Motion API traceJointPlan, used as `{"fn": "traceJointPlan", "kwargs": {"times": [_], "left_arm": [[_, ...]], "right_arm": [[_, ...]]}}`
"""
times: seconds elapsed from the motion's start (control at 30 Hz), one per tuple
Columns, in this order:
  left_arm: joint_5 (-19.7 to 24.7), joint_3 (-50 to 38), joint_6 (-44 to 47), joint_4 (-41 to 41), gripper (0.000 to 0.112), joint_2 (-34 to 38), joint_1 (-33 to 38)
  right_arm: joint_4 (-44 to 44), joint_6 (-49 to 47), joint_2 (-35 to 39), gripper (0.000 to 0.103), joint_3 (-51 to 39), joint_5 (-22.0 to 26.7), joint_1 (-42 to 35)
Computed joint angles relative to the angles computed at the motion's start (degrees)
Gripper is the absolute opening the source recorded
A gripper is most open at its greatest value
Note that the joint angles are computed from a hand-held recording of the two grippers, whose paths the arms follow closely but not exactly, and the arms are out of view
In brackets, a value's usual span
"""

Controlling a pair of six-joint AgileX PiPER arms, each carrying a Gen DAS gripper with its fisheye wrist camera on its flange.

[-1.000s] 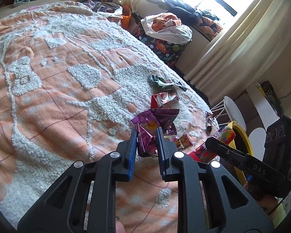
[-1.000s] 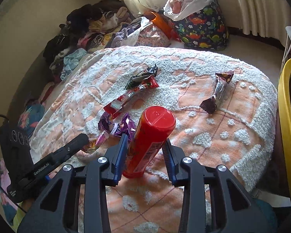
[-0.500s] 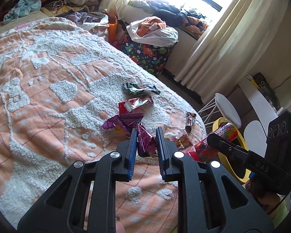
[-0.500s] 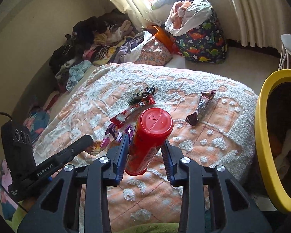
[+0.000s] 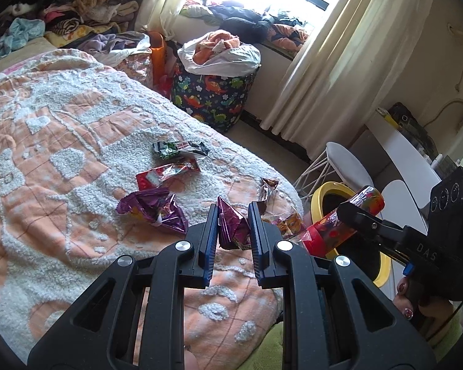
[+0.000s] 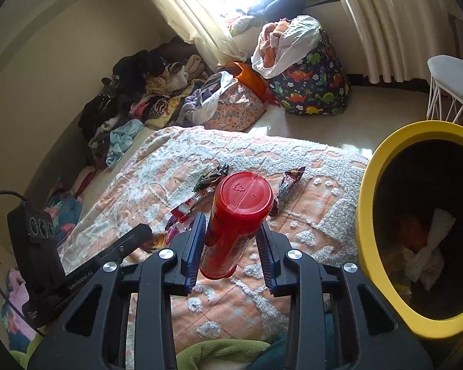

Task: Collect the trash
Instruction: 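Carry the purple wrapper and red tube toward the yellow bin with both grippers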

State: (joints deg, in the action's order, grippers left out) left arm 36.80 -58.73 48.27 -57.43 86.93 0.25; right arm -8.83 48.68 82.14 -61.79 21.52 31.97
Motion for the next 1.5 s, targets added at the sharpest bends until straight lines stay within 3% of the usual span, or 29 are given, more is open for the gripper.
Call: {"fn": "traceJointPlan", "kwargs": {"times": [0.53, 0.77, 1.5], "left_arm": [[-2.06, -0.61, -4.82, 3.76, 0.014, -2.61, -5.84], [-3.01, -0.96, -6.81, 5.42, 0.014, -3.28, -8.77], [-6.1, -3.36, -11.05, 9.72, 0.014, -1.45, -18.17]], "right_arm": [[-4.53, 2.47, -7.58, 0.031, 3.23, 1.67, -3.58], [-2.26, -0.11, -10.75, 0.031, 5.41, 1.27, -7.03], [-5.33, 1.3, -17.61, 0.031, 10.87, 2.74, -15.99]]}}
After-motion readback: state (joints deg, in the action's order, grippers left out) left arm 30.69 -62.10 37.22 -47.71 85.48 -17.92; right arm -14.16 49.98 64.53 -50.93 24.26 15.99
